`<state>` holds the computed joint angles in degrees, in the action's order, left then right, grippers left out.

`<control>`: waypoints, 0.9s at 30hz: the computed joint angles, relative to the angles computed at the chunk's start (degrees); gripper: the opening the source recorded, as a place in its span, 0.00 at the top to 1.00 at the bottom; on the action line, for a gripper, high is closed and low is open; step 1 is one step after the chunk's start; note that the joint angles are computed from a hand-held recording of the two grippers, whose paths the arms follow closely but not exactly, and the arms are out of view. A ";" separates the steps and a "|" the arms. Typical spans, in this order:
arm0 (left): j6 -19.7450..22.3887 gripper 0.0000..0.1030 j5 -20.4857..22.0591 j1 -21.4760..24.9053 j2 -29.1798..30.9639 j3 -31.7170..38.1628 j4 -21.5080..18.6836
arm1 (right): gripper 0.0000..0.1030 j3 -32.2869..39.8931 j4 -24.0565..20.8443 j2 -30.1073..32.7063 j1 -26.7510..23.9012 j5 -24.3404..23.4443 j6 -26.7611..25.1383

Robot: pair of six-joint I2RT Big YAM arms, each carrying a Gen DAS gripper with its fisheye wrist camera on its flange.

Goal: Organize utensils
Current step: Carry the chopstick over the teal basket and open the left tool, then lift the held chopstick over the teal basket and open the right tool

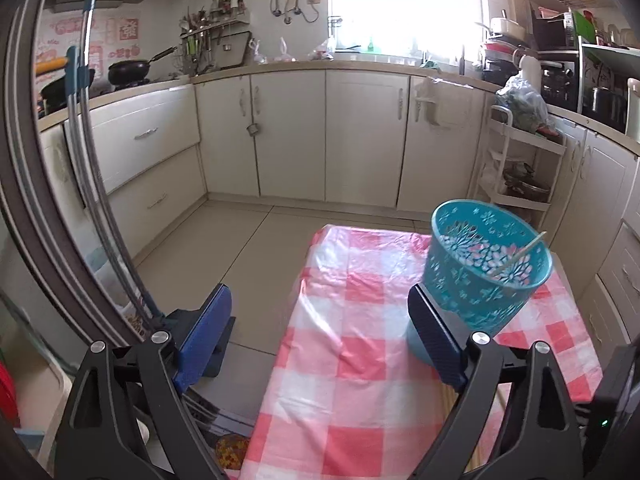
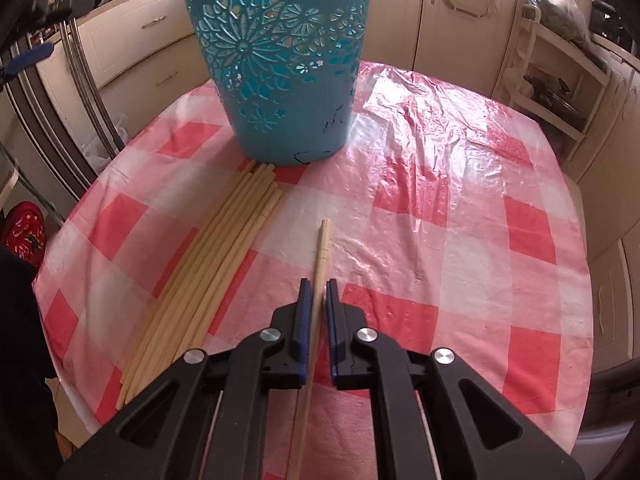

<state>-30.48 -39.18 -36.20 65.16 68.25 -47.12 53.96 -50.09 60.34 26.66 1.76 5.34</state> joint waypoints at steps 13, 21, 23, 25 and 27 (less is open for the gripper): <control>-7.56 0.16 11.66 7.45 -1.10 -2.34 -3.86 | 0.94 -0.57 2.30 -10.96 -8.43 -16.82 14.14; -7.84 0.16 12.62 6.67 -0.55 -1.91 -3.76 | 0.94 9.61 8.45 -9.09 -8.47 -21.68 17.80; -7.55 0.16 12.55 6.26 -0.51 -1.83 -3.72 | 0.94 12.82 10.73 -6.30 -7.32 -20.22 17.69; -7.27 0.15 12.38 5.86 -0.46 -1.75 -3.59 | 0.94 15.74 13.39 -3.27 -6.80 -19.42 18.03; -6.96 0.15 12.30 5.63 -0.39 -1.59 -3.58 | 0.94 18.18 16.86 0.08 -5.92 -16.24 18.35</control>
<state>-37.44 -26.88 -30.57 64.77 66.66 -50.71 72.15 -33.23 60.43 20.74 -14.49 23.69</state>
